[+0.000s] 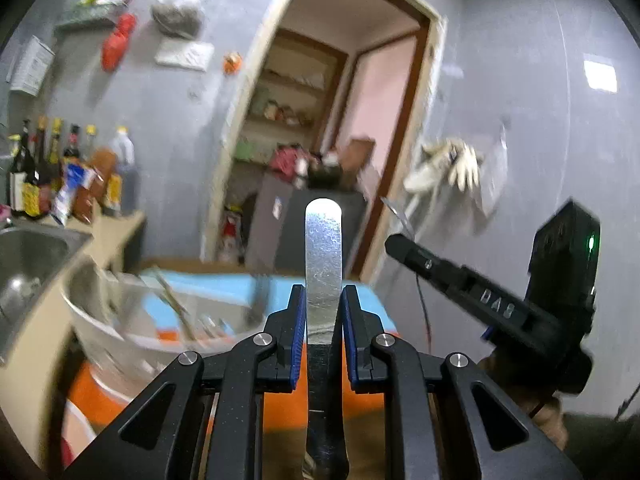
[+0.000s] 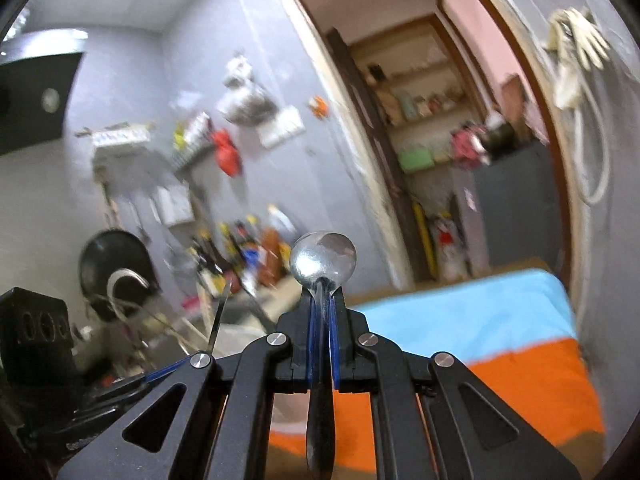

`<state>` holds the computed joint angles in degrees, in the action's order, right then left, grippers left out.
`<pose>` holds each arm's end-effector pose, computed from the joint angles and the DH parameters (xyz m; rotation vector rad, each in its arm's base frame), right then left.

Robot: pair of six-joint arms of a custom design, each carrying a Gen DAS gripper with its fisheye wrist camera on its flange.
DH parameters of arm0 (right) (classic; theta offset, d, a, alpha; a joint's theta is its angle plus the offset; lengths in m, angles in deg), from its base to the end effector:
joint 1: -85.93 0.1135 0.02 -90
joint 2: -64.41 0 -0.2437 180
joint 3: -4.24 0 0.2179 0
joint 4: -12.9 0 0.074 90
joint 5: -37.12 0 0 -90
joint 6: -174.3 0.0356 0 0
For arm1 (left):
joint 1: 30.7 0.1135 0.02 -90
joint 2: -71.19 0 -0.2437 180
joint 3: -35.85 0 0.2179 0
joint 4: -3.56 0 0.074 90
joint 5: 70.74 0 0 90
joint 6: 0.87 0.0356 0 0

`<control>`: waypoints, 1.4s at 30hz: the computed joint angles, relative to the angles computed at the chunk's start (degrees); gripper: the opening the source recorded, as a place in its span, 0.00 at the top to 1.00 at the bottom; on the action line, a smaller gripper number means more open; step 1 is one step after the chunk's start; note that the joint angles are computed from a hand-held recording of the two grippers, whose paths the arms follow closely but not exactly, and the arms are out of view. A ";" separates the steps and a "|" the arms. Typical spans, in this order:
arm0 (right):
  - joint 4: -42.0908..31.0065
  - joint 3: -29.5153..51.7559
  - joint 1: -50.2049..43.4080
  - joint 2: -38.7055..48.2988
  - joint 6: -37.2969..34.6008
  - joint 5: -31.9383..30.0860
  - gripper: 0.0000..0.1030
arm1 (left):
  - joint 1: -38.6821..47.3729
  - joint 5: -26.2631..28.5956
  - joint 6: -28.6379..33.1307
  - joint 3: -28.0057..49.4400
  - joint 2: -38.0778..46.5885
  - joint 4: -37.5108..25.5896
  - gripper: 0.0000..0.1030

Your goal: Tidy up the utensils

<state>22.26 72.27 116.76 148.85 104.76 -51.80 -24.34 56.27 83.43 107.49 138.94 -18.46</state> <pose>0.2701 0.1604 0.2810 -0.1425 1.7310 0.6497 0.2433 0.0056 0.3220 0.2467 1.8475 -0.5987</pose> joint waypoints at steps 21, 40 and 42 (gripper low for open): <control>25.03 23.28 7.29 31.12 -2.96 0.93 0.95 | 20.12 5.73 -23.98 7.16 28.71 44.12 0.86; 30.48 21.47 9.57 35.47 -12.92 4.34 0.95 | 18.64 0.78 -13.67 -0.47 29.92 50.34 0.86; 29.69 20.93 9.34 34.80 -13.18 3.13 0.95 | 18.50 0.95 -13.13 -0.66 29.63 49.44 0.86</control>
<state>51.96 93.20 126.10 183.65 91.58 -48.67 -5.84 57.23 70.29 106.83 168.57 30.98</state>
